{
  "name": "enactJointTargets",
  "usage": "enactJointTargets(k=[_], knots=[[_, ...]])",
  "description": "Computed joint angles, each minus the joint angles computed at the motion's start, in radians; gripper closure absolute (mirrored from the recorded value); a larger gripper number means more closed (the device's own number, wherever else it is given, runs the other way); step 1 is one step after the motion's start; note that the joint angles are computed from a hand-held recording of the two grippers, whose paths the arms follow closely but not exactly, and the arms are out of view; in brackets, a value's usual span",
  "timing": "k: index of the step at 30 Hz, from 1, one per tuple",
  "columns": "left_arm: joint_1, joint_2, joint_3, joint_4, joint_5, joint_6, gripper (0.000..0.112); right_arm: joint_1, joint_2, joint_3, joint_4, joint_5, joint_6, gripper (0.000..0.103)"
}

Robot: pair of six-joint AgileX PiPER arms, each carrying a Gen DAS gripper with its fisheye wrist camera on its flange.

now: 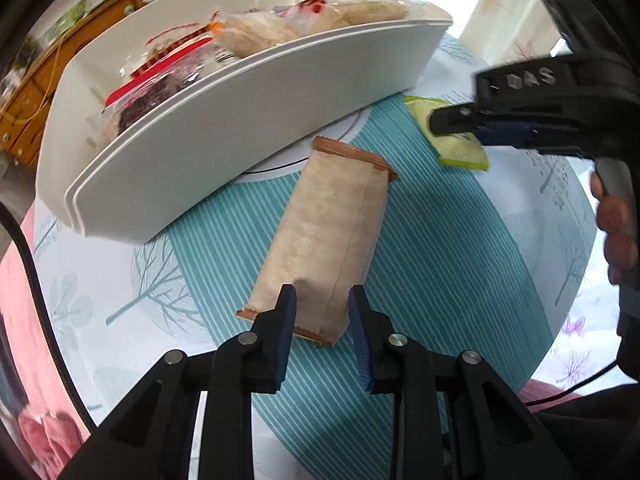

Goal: Organize snacks
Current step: 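Grasp the brown wafer biscuit with the left tool and lift it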

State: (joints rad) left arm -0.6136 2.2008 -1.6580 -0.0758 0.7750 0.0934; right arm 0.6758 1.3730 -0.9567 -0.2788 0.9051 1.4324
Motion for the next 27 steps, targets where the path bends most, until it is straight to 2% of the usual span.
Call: enactJointTargets(k=[1,2,3,5,10,15,21,27], knots=[[-0.005,-0.006,0.003,0.028,-0.001,-0.043,0.085,-0.002,-0.008,0.000,0.006,0.005,-0.015,0.066],[-0.007,-0.012,0.006,0.045,-0.004,-0.068,0.076,-0.004,-0.014,0.001,0.010,0.008,-0.027,0.066],[0.005,-0.009,-0.009,0.039,0.005,-0.056,0.059,-0.009,-0.016,-0.003,0.015,0.010,-0.041,0.066],[0.008,0.002,-0.030,0.061,0.006,-0.068,0.042,-0.012,-0.034,0.004,0.020,0.020,-0.056,0.066],[0.030,0.130,-0.262,0.073,0.160,-0.068,0.041,-0.008,-0.080,0.024,0.017,0.054,-0.044,0.066],[0.063,0.204,-0.393,0.010,0.239,-0.025,0.036,-0.019,-0.129,0.045,0.013,0.086,-0.031,0.066],[0.065,0.316,-0.612,-0.045,0.394,0.002,0.034,-0.043,-0.171,0.071,0.016,0.104,-0.016,0.066],[0.023,0.326,-0.617,0.039,0.392,-0.016,0.031,-0.072,-0.205,0.086,0.021,0.113,-0.027,0.066]])
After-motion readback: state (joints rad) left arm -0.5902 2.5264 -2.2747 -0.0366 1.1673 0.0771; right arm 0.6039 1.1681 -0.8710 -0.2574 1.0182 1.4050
